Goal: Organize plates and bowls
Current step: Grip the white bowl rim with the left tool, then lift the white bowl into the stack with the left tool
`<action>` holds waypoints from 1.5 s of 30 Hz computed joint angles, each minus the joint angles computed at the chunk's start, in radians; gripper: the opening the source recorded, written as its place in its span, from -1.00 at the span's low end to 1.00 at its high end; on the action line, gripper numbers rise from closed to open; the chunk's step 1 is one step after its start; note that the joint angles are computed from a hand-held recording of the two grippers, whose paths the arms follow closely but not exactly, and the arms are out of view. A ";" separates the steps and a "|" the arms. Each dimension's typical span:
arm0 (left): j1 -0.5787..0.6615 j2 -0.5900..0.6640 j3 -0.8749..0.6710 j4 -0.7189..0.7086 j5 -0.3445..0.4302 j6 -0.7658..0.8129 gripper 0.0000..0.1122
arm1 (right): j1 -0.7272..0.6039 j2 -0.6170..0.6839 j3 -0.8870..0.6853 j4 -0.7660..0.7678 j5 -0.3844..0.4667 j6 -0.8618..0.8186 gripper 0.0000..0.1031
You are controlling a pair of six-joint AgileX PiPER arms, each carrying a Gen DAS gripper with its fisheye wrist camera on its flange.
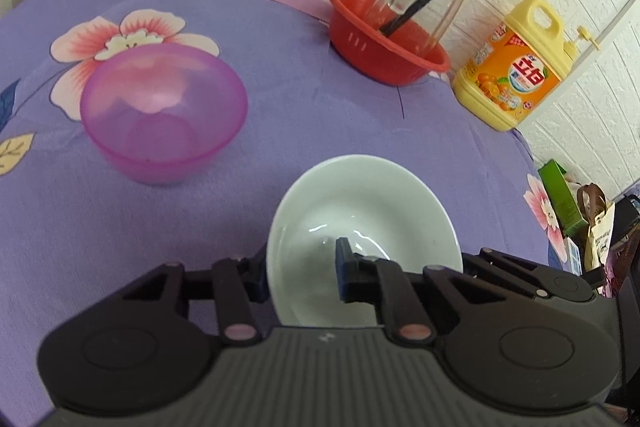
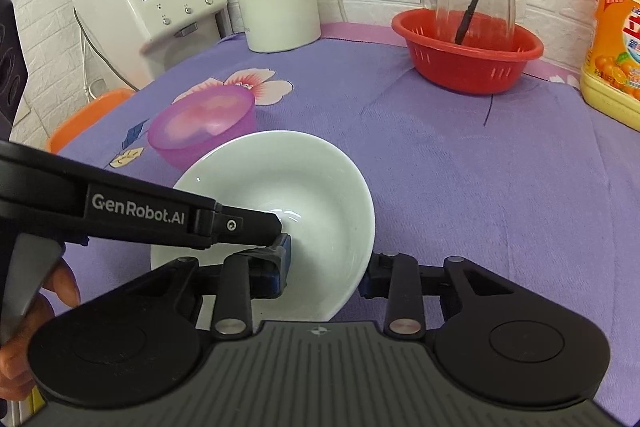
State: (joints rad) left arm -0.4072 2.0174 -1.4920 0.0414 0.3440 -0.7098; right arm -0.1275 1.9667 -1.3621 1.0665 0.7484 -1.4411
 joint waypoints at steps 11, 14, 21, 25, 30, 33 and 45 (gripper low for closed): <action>-0.061 -0.067 0.058 -0.078 -0.022 0.066 -0.84 | -0.067 -0.152 0.151 -0.014 -0.026 -0.020 0.18; -0.096 -0.119 0.111 -0.106 -0.045 0.087 -0.84 | -0.112 -0.239 0.229 -0.018 -0.023 -0.029 0.18; -0.237 -0.288 0.305 0.059 -0.120 -0.101 -0.84 | -0.268 -0.495 0.446 -0.041 0.027 -0.066 0.18; -0.352 -0.378 0.418 0.366 -0.139 -0.456 -0.84 | -0.382 -0.653 0.590 -0.046 0.071 -0.126 0.18; -0.488 -0.453 0.528 0.695 -0.109 -0.832 -0.85 | -0.547 -0.778 0.719 -0.062 0.176 -0.200 0.18; -0.541 -0.478 0.582 0.812 -0.093 -0.978 -0.86 | -0.628 -0.818 0.774 -0.072 0.235 -0.241 0.19; -0.591 -0.497 0.662 0.918 -0.087 -1.087 -0.82 | -0.763 -0.818 0.854 -0.083 0.324 -0.335 0.33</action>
